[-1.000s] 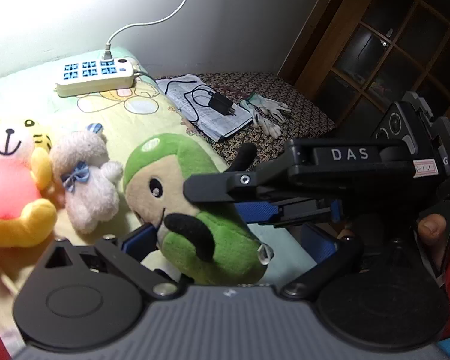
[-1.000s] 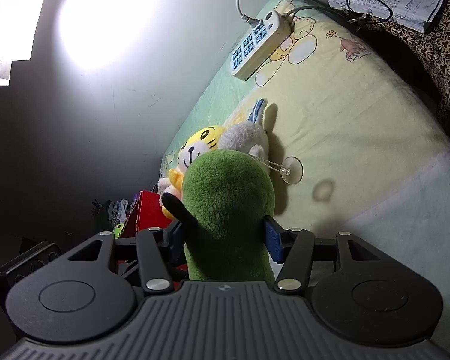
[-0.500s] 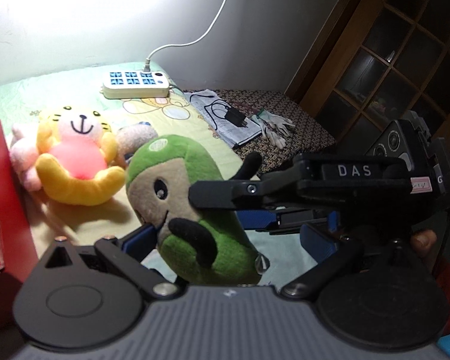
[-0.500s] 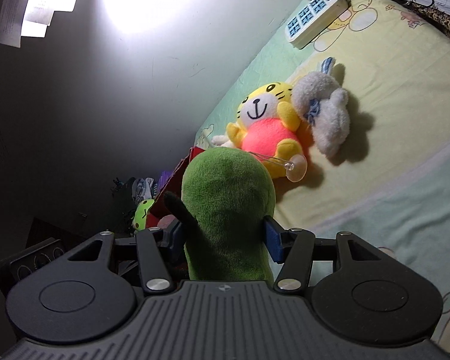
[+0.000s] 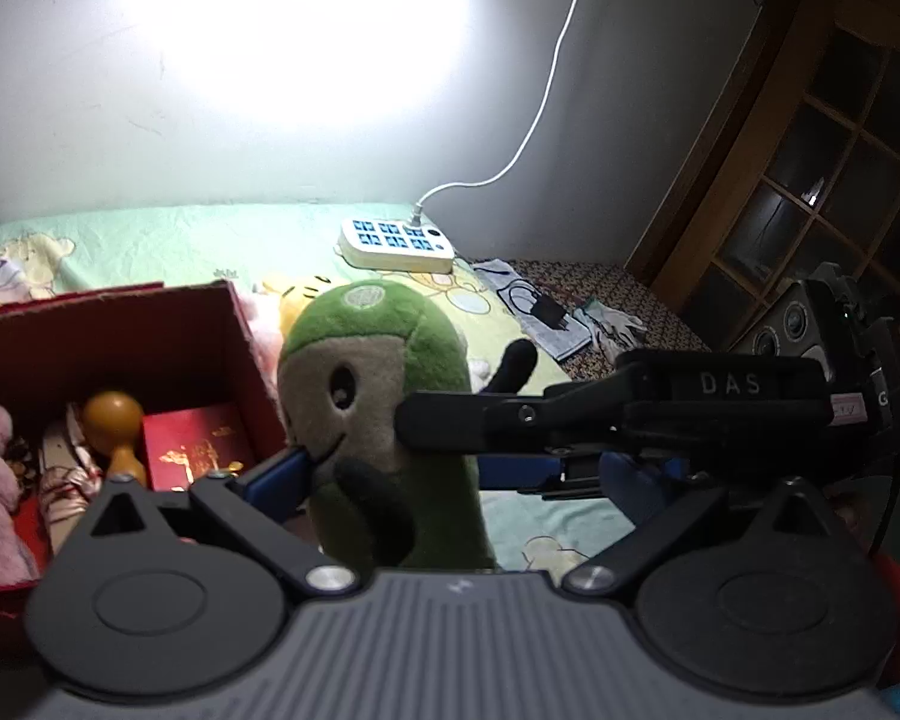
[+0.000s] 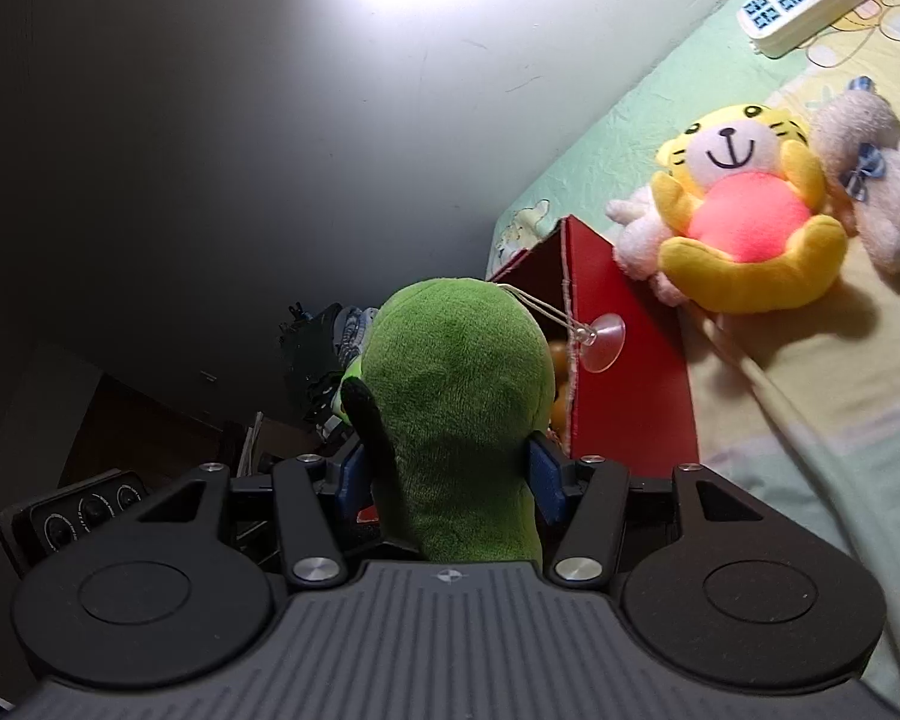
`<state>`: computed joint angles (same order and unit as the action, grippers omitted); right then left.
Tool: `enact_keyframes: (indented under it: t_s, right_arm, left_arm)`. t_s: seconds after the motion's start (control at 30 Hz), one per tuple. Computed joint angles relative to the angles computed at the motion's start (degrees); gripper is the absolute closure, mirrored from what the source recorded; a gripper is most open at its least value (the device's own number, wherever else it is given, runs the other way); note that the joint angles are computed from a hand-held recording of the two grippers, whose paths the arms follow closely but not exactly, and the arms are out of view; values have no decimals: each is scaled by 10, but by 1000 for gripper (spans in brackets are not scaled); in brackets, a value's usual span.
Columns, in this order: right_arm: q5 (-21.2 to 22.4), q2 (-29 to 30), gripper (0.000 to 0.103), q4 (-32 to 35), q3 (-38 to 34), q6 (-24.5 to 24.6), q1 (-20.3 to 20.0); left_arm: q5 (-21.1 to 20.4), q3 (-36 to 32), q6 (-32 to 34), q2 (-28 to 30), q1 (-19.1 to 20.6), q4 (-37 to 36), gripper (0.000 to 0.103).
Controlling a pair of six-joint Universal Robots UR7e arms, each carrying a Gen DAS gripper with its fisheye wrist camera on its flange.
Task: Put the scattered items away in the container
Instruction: 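Lift the green bean plush with the right gripper toward the red box, then lower the green plush into the box beside the teddy bear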
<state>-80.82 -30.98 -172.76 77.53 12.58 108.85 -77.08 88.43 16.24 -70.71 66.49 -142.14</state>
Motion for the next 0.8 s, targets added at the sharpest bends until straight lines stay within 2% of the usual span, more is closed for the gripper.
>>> enact_keyframes:
  t_s: [0.37,0.63,0.8]
  right_arm:
    - [2,104,46,12,-147,-6,33]
    - [-26,190,46,115,-287,-25,42]
    - [-38,212,46,165,-322,-30,37]
  left_arm:
    - [11,-59,69,-1,27,-8,3]
    - [28,-122,61,28,64,24,3]
    - [38,-140,48,44,83,49,3]
